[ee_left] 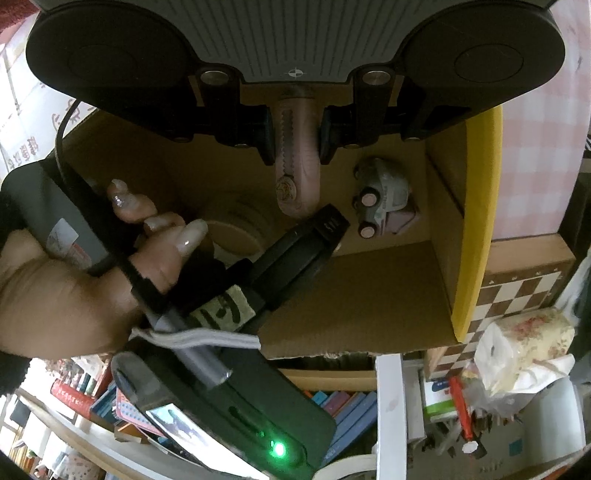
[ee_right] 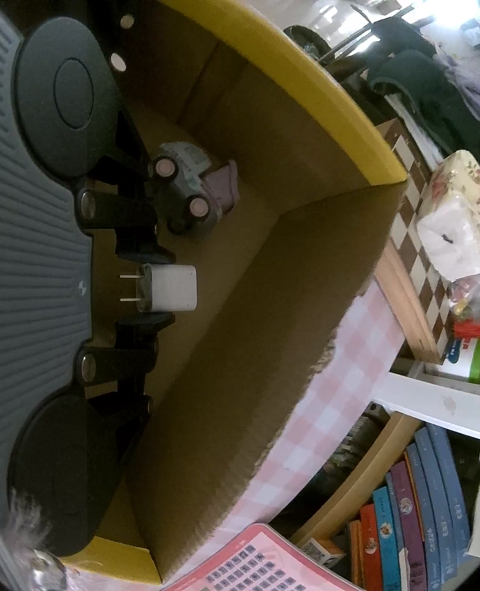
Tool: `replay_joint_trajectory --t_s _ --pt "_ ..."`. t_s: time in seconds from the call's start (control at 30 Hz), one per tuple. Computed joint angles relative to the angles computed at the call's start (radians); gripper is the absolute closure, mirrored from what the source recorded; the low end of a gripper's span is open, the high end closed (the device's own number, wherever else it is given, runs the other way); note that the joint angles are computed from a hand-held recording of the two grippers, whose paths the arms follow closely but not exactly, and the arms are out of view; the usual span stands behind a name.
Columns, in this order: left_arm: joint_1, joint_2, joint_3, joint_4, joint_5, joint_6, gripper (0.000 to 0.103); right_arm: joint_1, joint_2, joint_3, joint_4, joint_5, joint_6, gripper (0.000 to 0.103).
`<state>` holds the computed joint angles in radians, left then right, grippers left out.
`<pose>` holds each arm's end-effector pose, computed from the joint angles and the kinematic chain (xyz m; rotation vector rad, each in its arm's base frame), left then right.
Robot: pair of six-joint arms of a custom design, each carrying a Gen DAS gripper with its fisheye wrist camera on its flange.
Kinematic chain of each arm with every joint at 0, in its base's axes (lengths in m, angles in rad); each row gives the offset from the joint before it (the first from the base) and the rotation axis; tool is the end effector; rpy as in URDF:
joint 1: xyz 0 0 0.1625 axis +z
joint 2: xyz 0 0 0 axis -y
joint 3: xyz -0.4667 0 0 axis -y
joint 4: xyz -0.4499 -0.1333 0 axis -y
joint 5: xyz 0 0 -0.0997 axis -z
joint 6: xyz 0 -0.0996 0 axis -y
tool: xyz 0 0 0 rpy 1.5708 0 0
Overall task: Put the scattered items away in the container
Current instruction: 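Open both tools to drop the charger and stapler into the box, then withdraw both tools from the box back toward the plush pig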
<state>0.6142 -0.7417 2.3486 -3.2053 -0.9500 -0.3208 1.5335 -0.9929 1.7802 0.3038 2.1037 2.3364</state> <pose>-0.2410 -0.4040 -0.0501 0.8046 2.4823 -0.5279 0.0631 -0.5263 0.1126 0.7675 -2.3371 0.2738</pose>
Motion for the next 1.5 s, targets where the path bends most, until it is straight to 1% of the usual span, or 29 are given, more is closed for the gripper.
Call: replay_joint_trajectory --t_s 0.07,0.1,0.13,0.17,0.2,0.37,0.4,0.43,0.47,0.5,0.63,0.77,0.83,0.9,0.97,1.0,1.03,1.17,1.23,1.3,1.37,1.4,1.43,1.47,1.5 --pt "-0.005 0.001 0.007 -0.024 0.001 0.000 0.080 -0.007 -0.003 0.002 0.001 -0.007 0.010 0.077" --pt "-0.008 0.000 0.010 -0.033 -0.001 0.005 0.079 -0.010 -0.008 0.005 0.002 -0.016 0.020 0.074" --pt "-0.010 0.000 0.012 -0.040 -0.001 0.009 0.078 -0.013 -0.018 0.011 -0.002 -0.032 0.029 0.064" --pt "-0.016 0.000 0.015 -0.049 0.002 0.013 0.078 -0.014 -0.028 0.017 -0.004 -0.046 0.034 0.060" --pt "-0.019 0.000 0.016 -0.055 0.006 0.017 0.077 -0.014 -0.039 0.025 -0.008 -0.060 0.033 0.058" --pt "-0.044 -0.001 0.030 -0.099 0.026 0.032 0.077 -0.010 -0.101 0.070 -0.029 -0.107 0.042 0.058" --pt "-0.051 -0.001 0.036 -0.113 0.031 0.035 0.075 -0.009 -0.115 0.081 -0.035 -0.117 0.048 0.058" --pt "-0.059 -0.001 0.042 -0.127 0.036 0.036 0.070 -0.008 -0.131 0.092 -0.044 -0.128 0.052 0.058" --pt "-0.068 -0.001 0.049 -0.145 0.042 0.038 0.068 -0.008 -0.151 0.105 -0.051 -0.144 0.056 0.058" --pt "-0.079 -0.001 0.058 -0.166 0.049 0.040 0.066 -0.007 -0.176 0.123 -0.060 -0.162 0.059 0.058" --pt "-0.134 -0.008 0.104 -0.259 0.093 0.046 0.065 -0.009 -0.313 0.212 -0.106 -0.246 0.045 0.057" --pt "-0.182 -0.032 0.156 -0.331 0.151 0.037 0.065 -0.029 -0.461 0.291 -0.134 -0.293 0.051 0.056" --pt "-0.198 -0.058 0.182 -0.338 0.181 0.017 0.064 -0.042 -0.530 0.326 -0.143 -0.302 0.060 0.056" --pt "-0.209 -0.080 0.204 -0.335 0.204 -0.006 0.064 -0.055 -0.590 0.361 -0.158 -0.296 0.060 0.055" --pt "-0.215 -0.095 0.221 -0.329 0.228 -0.028 0.058 -0.072 -0.639 0.393 -0.164 -0.285 0.061 0.055" --pt "-0.220 -0.104 0.231 -0.318 0.240 -0.046 0.053 -0.082 -0.660 0.407 -0.162 -0.282 0.063 0.055" --pt "-0.224 -0.108 0.239 -0.313 0.251 -0.060 0.052 -0.095 -0.678 0.423 -0.162 -0.278 0.064 0.054" --pt "-0.226 -0.125 0.263 -0.270 0.260 -0.114 0.052 -0.142 -0.722 0.472 -0.170 -0.260 0.083 0.051" --pt "-0.230 -0.131 0.275 -0.250 0.258 -0.145 0.052 -0.163 -0.723 0.487 -0.169 -0.250 0.106 0.048" --pt "-0.236 -0.138 0.289 -0.239 0.257 -0.179 0.052 -0.183 -0.714 0.498 -0.169 -0.253 0.133 0.047" --pt "-0.246 -0.143 0.302 -0.226 0.261 -0.217 0.052 -0.198 -0.700 0.506 -0.167 -0.258 0.159 0.048" --pt "-0.253 -0.146 0.311 -0.219 0.262 -0.241 0.052 -0.202 -0.689 0.508 -0.165 -0.256 0.176 0.055" --pt "-0.260 -0.149 0.318 -0.213 0.263 -0.262 0.052 -0.209 -0.683 0.511 -0.160 -0.257 0.192 0.067" --pt "-0.268 -0.153 0.325 -0.203 0.263 -0.283 0.052 -0.216 -0.675 0.513 -0.158 -0.261 0.210 0.073" --pt "-0.276 -0.157 0.332 -0.194 0.262 -0.301 0.052 -0.219 -0.672 0.518 -0.167 -0.262 0.231 0.081"
